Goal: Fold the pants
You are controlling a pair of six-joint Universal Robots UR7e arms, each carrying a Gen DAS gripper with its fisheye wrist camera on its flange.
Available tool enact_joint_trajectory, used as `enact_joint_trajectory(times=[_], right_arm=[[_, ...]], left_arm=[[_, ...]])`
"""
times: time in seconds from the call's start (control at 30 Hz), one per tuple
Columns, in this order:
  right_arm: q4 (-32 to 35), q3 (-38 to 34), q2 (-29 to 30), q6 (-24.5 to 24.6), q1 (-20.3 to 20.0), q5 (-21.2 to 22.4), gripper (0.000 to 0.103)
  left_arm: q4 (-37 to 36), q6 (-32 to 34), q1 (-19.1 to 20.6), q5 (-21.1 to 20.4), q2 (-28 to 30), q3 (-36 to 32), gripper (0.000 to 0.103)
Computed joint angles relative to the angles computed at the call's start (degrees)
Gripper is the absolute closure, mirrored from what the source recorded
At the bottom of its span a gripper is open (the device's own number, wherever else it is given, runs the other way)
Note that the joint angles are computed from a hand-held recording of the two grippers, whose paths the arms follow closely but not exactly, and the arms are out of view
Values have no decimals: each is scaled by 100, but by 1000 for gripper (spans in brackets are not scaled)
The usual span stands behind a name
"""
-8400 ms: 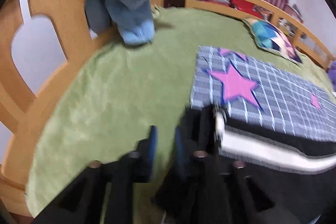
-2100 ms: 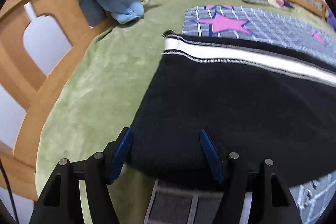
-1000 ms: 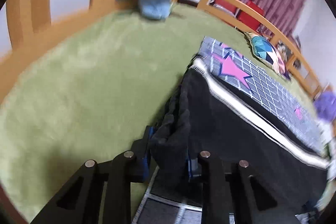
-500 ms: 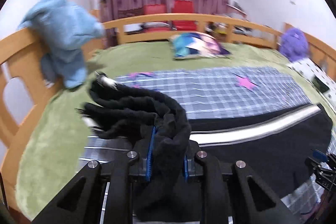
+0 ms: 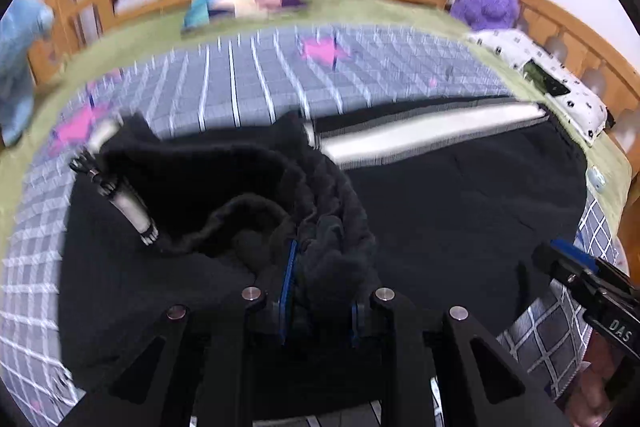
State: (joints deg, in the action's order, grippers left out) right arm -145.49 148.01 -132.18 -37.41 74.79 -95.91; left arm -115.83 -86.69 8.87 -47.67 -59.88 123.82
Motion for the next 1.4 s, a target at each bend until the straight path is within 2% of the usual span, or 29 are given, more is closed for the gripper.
enact_joint_trajectory(times=[0.07, 0.1, 0.13, 0.2, 0.3, 0.5, 0.63, 0.73, 0.8, 0.9, 0.93, 0.97, 1.03, 1.07, 1.1, 1.17, 1.2, 1.23, 1.27, 1.33, 1.37, 1.4], right_arm=[[-12, 12, 32, -50, 26, -20, 48], [-75, 35, 64, -62, 85, -63, 48], [-65, 55, 39, -77, 108, -63, 48], [-40, 70, 81, -50, 205, -47, 48], [-22, 96, 182, 43, 381, -19, 48], [-44, 156, 689, 200, 862, 32, 48], [209, 96, 1112, 649, 1044, 353, 48], [-301, 87, 1729, 1064, 1361, 237, 46], [-649, 34, 2283, 1345, 1639, -14, 46], [-1234, -78, 3338, 1688, 2239, -962, 46], [-1496, -72, 3678, 1784, 2454, -1370, 48], [-1849, 21, 3824, 1746, 2588, -1594, 62], [-1942, 106, 3739, 1587, 2696, -1545, 77], [-1628, 88, 3409, 1552, 2670, -1296, 79], [-1400, 96, 3042, 1578, 2549, -941, 79], [-457, 32, 2069, 1642, 2048, 69, 79], [-148, 27, 1774, 1601, 1826, 325, 79], [59, 53, 1581, 1559, 1658, 341, 77], [102, 68, 1591, 1537, 1652, 152, 72], [105, 106, 1874, 1460, 1652, -454, 69], [204, 127, 1931, 1429, 1556, -532, 69], [212, 176, 1799, 1287, 1479, -415, 68]], left_arm=[[-182, 76, -12, -113, -120, 145, 76], [-320, 142, -87, -132, -201, 235, 70], [-467, 196, -180, -155, -308, 332, 55], [-338, 53, -365, -122, -491, 413, 31], [312, -319, -776, 91, -875, 544, 31], [2027, -1432, -1010, 91, -1589, 621, 30], [2846, -2115, -1082, -5, -2079, 774, 30], [3228, -2590, -1216, -160, -2569, 993, 30], [3514, -2860, -1310, -243, -2835, 1086, 30], [3870, -3243, -1460, -361, -3151, 1190, 30], [3966, -3369, -1512, -402, -3269, 1231, 30], [4043, -3463, -1552, -448, -3379, 1265, 30], [4151, -3594, -1614, -526, -3572, 1335, 30], [4176, -3631, -1620, -546, -3613, 1352, 30], [4247, -3719, -1644, -576, -3689, 1365, 30], [4305, -3853, -1687, -584, -3819, 1399, 30], [4281, -3890, -1706, -578, -3905, 1433, 30], [4221, -3866, -1721, -554, -3984, 1476, 30], [4133, -3813, -1727, -515, -4046, 1518, 30], [4009, -3754, -1726, -456, -4095, 1586, 30], [3975, -3753, -1731, -465, -4060, 1585, 30], [3908, -3704, -1714, -464, -4052, 1609, 30]])
